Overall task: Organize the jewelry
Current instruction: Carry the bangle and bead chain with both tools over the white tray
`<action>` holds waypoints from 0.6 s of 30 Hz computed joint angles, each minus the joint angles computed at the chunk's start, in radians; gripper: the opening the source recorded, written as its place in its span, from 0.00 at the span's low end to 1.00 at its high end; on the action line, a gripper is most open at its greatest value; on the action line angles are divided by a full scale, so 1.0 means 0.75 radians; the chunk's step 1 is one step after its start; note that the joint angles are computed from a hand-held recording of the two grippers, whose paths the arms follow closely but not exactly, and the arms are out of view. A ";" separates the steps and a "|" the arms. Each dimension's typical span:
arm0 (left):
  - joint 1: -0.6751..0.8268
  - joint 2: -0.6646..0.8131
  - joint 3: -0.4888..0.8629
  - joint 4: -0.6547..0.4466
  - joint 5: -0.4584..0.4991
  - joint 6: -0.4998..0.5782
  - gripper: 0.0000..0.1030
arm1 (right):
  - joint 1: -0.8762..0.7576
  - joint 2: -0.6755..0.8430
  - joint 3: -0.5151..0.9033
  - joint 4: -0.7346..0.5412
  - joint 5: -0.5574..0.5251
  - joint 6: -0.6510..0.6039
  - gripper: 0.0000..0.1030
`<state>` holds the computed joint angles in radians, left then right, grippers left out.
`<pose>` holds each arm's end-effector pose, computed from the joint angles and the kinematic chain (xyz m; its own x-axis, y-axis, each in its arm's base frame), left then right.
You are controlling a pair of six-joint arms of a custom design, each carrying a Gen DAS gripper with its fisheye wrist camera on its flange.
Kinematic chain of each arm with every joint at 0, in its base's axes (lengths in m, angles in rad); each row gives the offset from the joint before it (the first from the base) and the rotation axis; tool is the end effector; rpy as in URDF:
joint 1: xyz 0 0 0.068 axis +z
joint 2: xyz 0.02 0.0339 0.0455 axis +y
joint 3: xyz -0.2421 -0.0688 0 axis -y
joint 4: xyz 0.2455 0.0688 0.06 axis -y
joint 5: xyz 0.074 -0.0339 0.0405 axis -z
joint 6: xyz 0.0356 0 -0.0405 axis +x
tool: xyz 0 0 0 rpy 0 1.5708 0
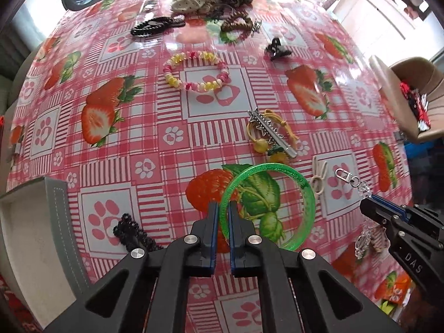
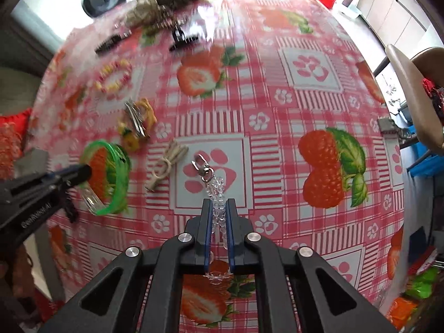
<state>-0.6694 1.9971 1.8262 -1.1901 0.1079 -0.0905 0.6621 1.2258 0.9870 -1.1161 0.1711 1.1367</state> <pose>0.3074 -0.2481 0.2443 -0.8212 0.5352 -0.1979 0.5626 0.8174 -0.1237 0.1727 0.1269 0.2350 -0.8475 0.4729 -0.2410 0.4562 0.8811 0.1244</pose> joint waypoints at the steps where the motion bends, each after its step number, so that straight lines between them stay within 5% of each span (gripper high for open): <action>1: -0.005 -0.024 -0.011 -0.004 0.006 -0.018 0.12 | 0.000 -0.021 0.002 -0.008 -0.004 0.004 0.09; 9: 0.114 -0.191 -0.115 -0.001 0.037 -0.028 0.12 | -0.017 -0.054 0.144 -0.083 0.009 -0.027 0.09; 18: 0.377 -0.391 -0.198 -0.071 0.031 0.040 0.12 | 0.059 0.160 0.461 -0.050 0.011 -0.082 0.09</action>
<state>-0.3865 1.7042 1.6777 -1.2435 0.1312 -0.0605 0.7066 1.3455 1.3331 -1.1537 0.1794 1.0750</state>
